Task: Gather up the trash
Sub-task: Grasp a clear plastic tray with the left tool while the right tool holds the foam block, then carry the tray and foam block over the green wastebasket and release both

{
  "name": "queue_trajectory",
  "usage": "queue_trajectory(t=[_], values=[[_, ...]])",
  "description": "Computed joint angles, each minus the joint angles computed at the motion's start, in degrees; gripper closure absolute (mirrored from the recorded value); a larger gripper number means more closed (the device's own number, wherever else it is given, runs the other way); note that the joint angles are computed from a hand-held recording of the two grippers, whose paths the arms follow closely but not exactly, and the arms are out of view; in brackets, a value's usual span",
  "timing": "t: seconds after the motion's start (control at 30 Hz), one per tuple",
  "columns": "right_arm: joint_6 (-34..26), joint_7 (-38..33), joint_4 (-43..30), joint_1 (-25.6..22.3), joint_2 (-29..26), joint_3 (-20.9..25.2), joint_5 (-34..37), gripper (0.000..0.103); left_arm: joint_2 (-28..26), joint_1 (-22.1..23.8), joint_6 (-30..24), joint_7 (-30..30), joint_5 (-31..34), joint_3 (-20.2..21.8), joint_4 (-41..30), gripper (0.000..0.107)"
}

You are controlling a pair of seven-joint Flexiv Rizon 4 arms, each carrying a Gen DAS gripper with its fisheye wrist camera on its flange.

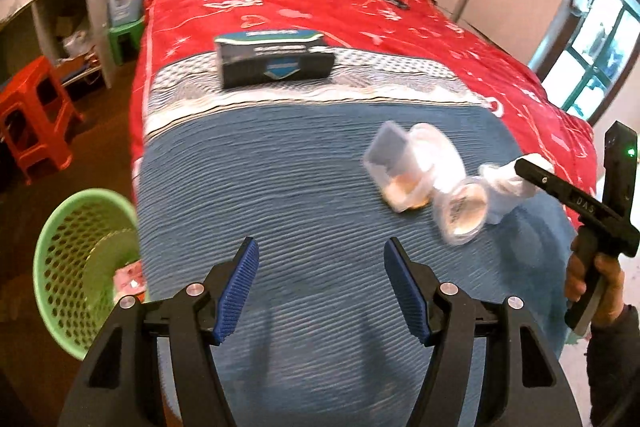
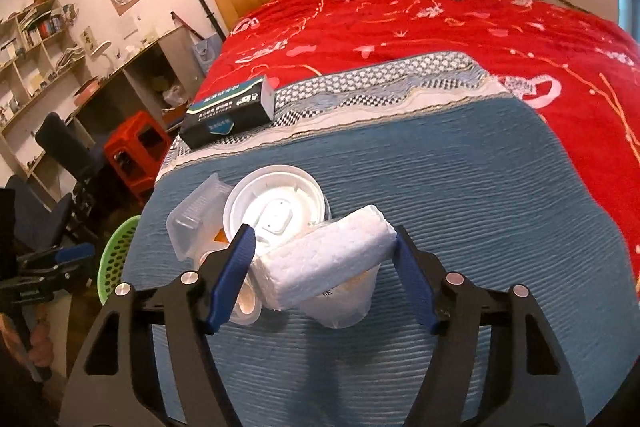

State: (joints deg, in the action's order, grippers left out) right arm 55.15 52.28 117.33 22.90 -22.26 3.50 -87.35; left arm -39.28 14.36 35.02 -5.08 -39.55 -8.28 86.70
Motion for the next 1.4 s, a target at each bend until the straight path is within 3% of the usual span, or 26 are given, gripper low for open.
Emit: queue_trajectory(t=[0.43,0.8,0.97,1.13,1.4], values=[[-6.25,1.79,2.36,1.76,4.55,2.25,0.02,0.034,1.01,-4.16,-3.17,1.88,-0.27,-1.45,1.63,0.046],[-8.56,0.56,2.78,3.10,4.76,3.17,2.46,0.034,-1.84,-6.86,-3.66,-0.73,1.79,-1.97,-0.75,0.066],[-8.64,1.27,3.12,3.43,4.69,3.23,2.99,0.034,-2.37,-6.73,-4.09,-0.22,1.53,-2.44,-0.81,0.087],[-9.20,1.11,3.02,4.08,4.50,3.39,3.82,0.034,-1.62,-6.25,-2.43,1.59,0.02,-2.87,0.73,0.097],[-9.93,0.66,1.45,5.23,4.00,3.36,3.31,0.034,0.52,-3.70,-2.59,4.24,-3.51,-2.65,1.91,0.098]])
